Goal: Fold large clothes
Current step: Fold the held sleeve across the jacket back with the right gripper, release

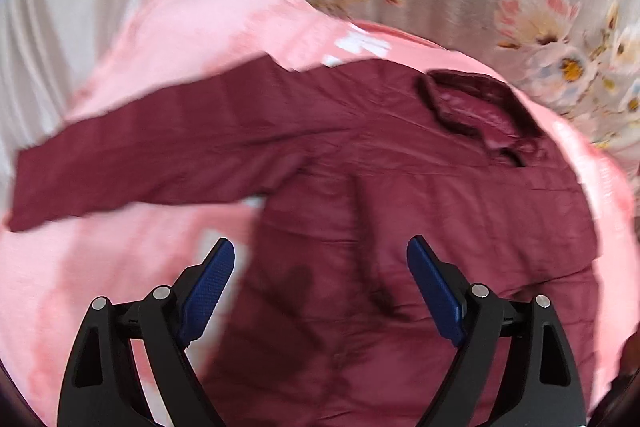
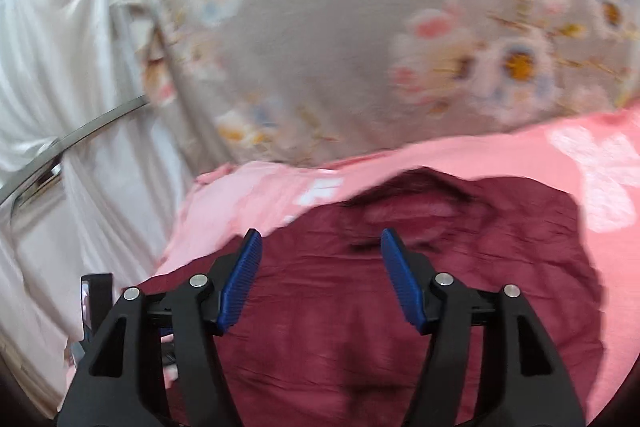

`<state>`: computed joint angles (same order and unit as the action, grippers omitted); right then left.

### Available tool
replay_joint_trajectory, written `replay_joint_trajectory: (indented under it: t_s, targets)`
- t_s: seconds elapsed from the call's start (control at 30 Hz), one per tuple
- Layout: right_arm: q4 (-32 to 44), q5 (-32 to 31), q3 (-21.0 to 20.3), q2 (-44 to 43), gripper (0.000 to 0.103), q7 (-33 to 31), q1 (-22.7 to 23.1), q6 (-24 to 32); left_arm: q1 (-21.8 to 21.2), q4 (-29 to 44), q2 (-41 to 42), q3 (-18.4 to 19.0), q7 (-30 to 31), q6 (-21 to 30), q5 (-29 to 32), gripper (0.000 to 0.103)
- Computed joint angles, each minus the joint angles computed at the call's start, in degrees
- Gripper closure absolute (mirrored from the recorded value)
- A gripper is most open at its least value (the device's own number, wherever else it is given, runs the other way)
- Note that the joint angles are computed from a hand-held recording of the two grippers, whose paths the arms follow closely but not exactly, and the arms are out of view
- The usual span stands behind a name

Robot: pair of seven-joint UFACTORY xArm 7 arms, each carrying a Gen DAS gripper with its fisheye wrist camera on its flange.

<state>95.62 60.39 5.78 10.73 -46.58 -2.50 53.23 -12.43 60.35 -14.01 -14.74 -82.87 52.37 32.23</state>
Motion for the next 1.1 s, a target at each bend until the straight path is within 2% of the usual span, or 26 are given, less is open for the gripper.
replay_joint_trajectory:
  t_s: [0.03,0.1,0.2,0.27,0.37,0.43,0.47,0.5,0.57,0.6,0.67,0.73,0.8,0.87,0.93,1.0,1.03,1.1]
  targets:
    - [0.22,-1.28,-0.58,0.82,0.042,1.74,-0.19,-0.12,-0.26,-0.07,1.24,1.67,1.77,-4.4,-2.98,0.017]
    - [1.58,-4.87,-2.29,3.84,0.042,7.23,-1.79,0.59,-0.51,0.63,3.99,3.49,4.89,-9.61,-7.94,0.017]
    - [3.14,-8.38,-2.71,7.86,0.042,13.78,-4.58,2.09,-0.72,2.87,8.16,4.25,7.51,-12.11,-11.27,0.017]
    - [5.92,-9.74,-2.56,11.78,0.042,18.19,-6.9,4.99,-1.27,4.6,11.24,4.9,9.46,-13.15,-13.84,0.017]
    - [10.58,-11.94,-1.46,17.21,0.042,22.66,-9.11,7.73,-1.77,5.28,14.16,6.26,12.46,-16.98,-20.04,0.02]
    - [15.15,-12.76,-0.19,21.49,0.042,25.8,-10.12,9.12,-2.3,7.32,15.61,6.67,10.72,-15.75,-17.88,0.032]
    - [17.17,-12.97,0.53,23.3,0.042,27.01,-10.61,9.44,-2.55,7.99,15.91,6.89,10.55,-15.23,-17.0,0.048]
    - [19.62,-13.5,1.05,25.26,0.043,29.01,-10.67,9.22,-2.75,8.97,16.33,7.13,10.57,-14.12,-16.16,0.072]
    - [23.3,-14.77,2.06,28.17,0.051,31.72,-10.55,7.91,-2.72,9.63,16.19,7.71,11.13,-13.88,-15.81,0.093]
    - [25.35,-15.85,2.42,29.64,0.058,32.61,-10.56,7.64,-2.55,9.73,15.84,7.96,12.2,-14.06,-15.92,0.098]
    - [27.6,-18.47,3.11,30.96,0.098,33.21,-10.1,6.54,-2.6,10.14,14.81,8.04,11.47,-12.35,-12.58,0.1]
    - [22.67,-16.35,5.6,27.19,0.101,29.19,-11.79,2.37,-2.71,10.55,13.51,7.75,9.65,-10.07,-7.6,0.101]
    - [15.95,-14.73,6.24,21.78,0.102,24.17,-12.34,-2.25,-2.38,10.21,12.82,7.54,9.44,-9.39,-6.78,0.1]
    - [9.14,-17.79,3.94,16.8,0.102,21.4,-10.24,-7.01,-2.05,8.67,12.72,7.43,10.11,-9.18,-8.02,0.1]
    - [6.77,-24.15,1.0,16.27,0.103,22.61,-7.22,-9.04,-2.01,7.6,14.18,7.34,12.08,-9.22,-11.0,0.1]
    - [7.84,-29.4,-0.73,18.33,0.103,25.85,-5.73,-7.09,-2.64,7.24,15.33,7.07,10.81,-8.85,-8.34,0.098]
    - [9.29,-29.68,-0.28,19.48,0.103,26.39,-6.13,-5.7,-3.36,8.13,15.92,6.77,9.22,-7.11,-4.96,0.098]
    - [10.67,-31.67,-0.33,19.97,0.103,27.11,-5.94,-5.23,-4.3,9.15,16.62,6.75,7.9,-5.28,-2.47,0.097]
